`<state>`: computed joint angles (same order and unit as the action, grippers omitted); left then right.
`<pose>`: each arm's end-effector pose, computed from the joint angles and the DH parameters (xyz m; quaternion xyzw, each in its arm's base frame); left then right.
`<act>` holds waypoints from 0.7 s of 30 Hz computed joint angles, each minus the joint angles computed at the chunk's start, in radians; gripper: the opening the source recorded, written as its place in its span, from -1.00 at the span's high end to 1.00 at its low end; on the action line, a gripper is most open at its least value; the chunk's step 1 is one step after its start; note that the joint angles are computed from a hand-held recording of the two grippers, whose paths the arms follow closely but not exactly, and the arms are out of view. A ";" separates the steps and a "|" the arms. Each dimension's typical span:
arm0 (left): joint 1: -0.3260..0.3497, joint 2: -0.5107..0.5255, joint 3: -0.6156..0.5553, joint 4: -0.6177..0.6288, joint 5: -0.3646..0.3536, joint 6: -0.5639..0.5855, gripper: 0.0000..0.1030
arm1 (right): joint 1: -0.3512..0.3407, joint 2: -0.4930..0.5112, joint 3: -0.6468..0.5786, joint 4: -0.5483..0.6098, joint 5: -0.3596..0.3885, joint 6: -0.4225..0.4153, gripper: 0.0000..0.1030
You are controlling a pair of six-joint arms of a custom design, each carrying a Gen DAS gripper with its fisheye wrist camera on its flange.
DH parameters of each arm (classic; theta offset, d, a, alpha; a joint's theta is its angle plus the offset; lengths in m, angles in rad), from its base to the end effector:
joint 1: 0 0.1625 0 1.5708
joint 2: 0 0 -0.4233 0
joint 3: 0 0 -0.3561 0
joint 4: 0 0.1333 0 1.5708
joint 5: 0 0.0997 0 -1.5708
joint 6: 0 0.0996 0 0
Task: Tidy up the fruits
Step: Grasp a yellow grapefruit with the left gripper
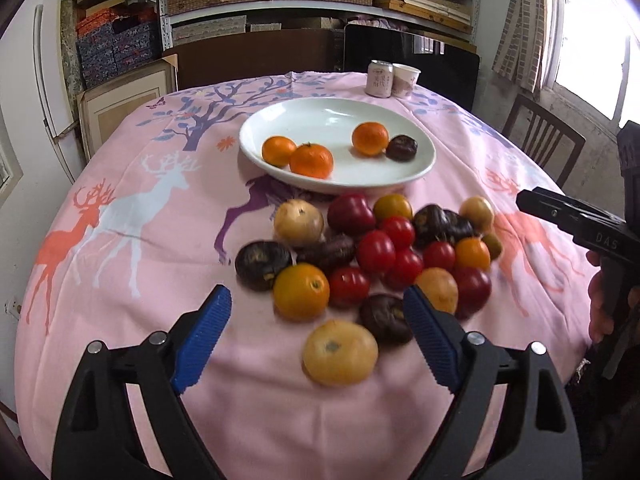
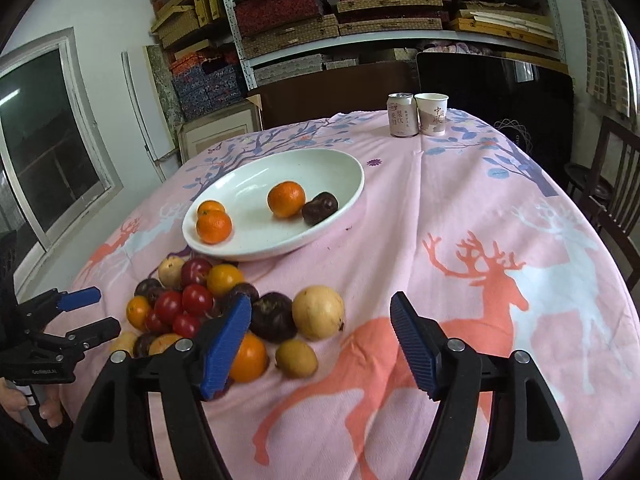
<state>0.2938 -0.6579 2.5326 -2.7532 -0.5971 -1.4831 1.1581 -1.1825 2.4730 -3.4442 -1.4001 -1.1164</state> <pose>-0.1954 -0.2844 -0.0252 0.0724 0.8433 -0.3753 0.3779 -0.0212 -0.4230 0.1850 0.3519 -0.8874 0.2631 0.1393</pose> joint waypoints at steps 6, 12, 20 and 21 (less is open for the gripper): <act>-0.038 0.071 0.005 0.026 -0.057 -0.095 -0.65 | -0.048 -0.031 0.063 -0.039 0.009 -0.051 -0.41; 0.017 0.115 0.004 -0.108 -0.048 -0.015 -0.15 | -0.074 -0.062 0.113 -0.072 0.031 -0.096 -0.41; 0.018 0.153 0.009 -0.216 -0.061 0.057 0.17 | -0.080 -0.063 0.118 -0.069 0.017 -0.093 -0.41; 0.019 0.152 0.008 -0.215 -0.059 0.057 0.17 | -0.079 -0.060 0.120 -0.072 0.016 -0.095 -0.42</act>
<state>0.3131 -0.5061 2.5407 -2.9681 -0.6566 -1.4265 1.0790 -1.2428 2.5930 -3.5160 -1.3842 -1.2110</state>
